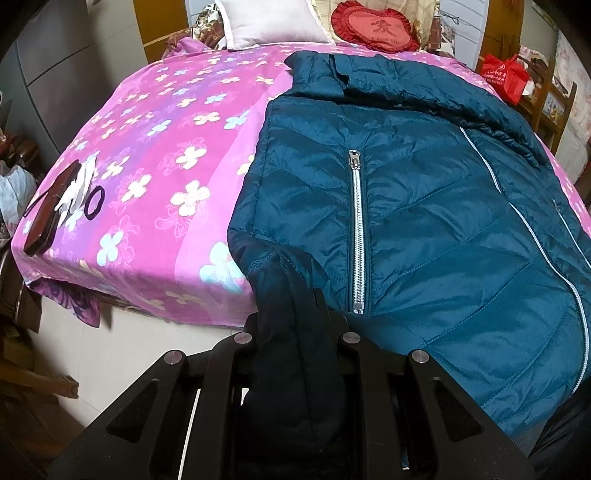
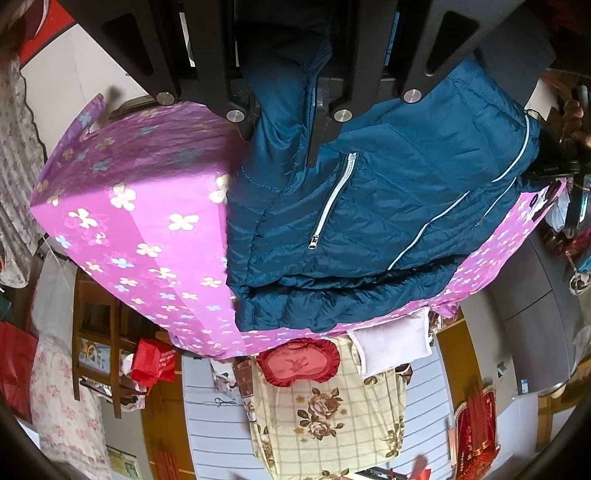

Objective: Fold large clothes

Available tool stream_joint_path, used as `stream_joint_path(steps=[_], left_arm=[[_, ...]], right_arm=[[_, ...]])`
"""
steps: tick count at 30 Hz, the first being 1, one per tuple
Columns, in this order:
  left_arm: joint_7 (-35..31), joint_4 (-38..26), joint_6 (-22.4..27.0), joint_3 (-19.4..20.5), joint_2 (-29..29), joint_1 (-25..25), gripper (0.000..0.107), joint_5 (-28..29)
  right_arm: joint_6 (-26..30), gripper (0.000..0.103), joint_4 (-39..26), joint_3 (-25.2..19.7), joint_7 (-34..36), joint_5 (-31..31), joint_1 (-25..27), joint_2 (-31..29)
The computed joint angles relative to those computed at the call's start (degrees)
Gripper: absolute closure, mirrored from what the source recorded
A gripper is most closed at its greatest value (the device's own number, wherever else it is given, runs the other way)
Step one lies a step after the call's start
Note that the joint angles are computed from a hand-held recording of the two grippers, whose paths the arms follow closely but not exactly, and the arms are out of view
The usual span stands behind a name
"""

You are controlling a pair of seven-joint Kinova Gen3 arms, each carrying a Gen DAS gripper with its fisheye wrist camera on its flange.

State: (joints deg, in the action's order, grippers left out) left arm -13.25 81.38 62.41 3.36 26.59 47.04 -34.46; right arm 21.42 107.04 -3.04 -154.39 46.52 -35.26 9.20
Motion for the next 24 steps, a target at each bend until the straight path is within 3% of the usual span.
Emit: stream_joint_path(steps=[24], left_arm=[[1.4, 2.3, -1.7, 0.5, -1.5, -0.3, 0.092, -0.1]], right_arm=[[2.4, 0.091, 0.9, -1.6, -6.9, 7.8, -0.9, -0.7]])
